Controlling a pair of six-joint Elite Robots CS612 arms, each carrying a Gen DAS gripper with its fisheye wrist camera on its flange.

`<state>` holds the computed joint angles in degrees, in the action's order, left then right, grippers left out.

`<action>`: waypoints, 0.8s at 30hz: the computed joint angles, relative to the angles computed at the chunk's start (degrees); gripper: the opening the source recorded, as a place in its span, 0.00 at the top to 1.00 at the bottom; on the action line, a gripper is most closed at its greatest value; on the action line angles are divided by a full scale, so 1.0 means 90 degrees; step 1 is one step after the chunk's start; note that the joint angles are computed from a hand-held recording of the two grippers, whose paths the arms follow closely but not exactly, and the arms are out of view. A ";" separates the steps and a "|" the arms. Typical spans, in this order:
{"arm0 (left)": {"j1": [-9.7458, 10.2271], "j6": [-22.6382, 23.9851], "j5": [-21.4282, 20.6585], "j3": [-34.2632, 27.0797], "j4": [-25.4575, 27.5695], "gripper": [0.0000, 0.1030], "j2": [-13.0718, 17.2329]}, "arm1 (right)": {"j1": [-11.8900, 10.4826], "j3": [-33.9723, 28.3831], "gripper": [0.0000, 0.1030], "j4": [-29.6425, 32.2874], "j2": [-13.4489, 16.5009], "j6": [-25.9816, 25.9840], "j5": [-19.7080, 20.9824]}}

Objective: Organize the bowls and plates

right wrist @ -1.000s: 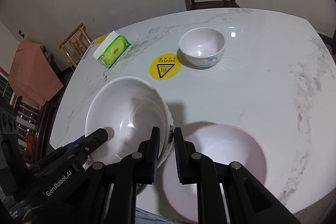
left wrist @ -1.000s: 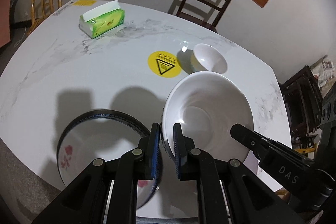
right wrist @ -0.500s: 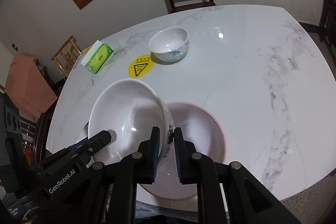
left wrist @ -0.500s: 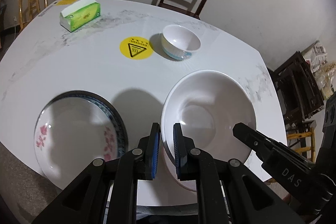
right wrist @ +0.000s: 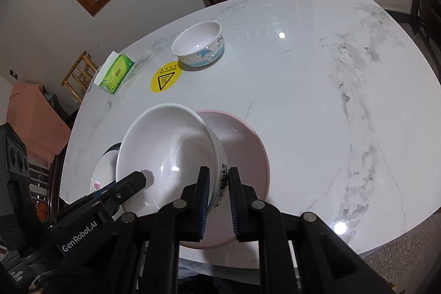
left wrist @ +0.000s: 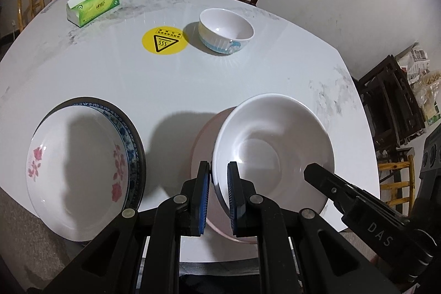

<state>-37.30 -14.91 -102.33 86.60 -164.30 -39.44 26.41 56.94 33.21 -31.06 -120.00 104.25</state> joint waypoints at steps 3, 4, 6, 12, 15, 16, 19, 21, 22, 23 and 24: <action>-0.0017 -0.0005 0.0012 -0.0015 0.0054 0.91 0.0028 | -0.0004 -0.0001 0.86 0.0020 0.0024 0.0032 0.0010; -0.0021 -0.0010 0.0015 -0.0021 0.0072 0.91 0.0035 | -0.0011 0.0003 0.86 0.0018 0.0030 0.0060 -0.0016; -0.0039 -0.0012 0.0064 -0.0027 0.0089 0.91 0.0054 | -0.0025 0.0028 0.86 -0.0004 0.0032 0.0088 -0.0057; -0.0067 -0.0045 0.0123 -0.0100 0.0196 0.91 0.0133 | -0.0036 -0.0063 0.86 0.0142 0.0137 0.0129 -0.0065; -0.0083 -0.0053 0.0154 -0.0148 0.0271 0.91 0.0174 | -0.0050 -0.0120 0.86 0.0203 0.0186 0.0159 -0.0084; -0.0089 -0.0054 0.0175 -0.0157 0.0287 0.91 0.0182 | -0.0055 -0.0132 0.86 0.0215 0.0197 0.0167 -0.0097; -0.0099 -0.0033 0.0215 -0.0193 0.0308 0.91 0.0211 | -0.0073 -0.0186 0.85 0.0268 0.0235 0.0172 -0.0116; -0.0099 -0.0039 0.0225 -0.0242 0.0380 0.91 0.0235 | -0.0087 -0.0229 0.84 0.0333 0.0264 0.0144 -0.0149; -0.0098 -0.0036 0.0225 -0.0259 0.0401 0.91 0.0245 | -0.0097 -0.0250 0.84 0.0367 0.0280 0.0146 -0.0170; -0.0100 -0.0027 0.0233 -0.0282 0.0440 0.91 0.0257 | -0.0102 -0.0274 0.84 0.0403 0.0297 0.0158 -0.0180; -0.0098 -0.0028 0.0228 -0.0294 0.0450 0.91 0.0266 | -0.0105 -0.0297 0.84 0.0427 0.0313 0.0151 -0.0181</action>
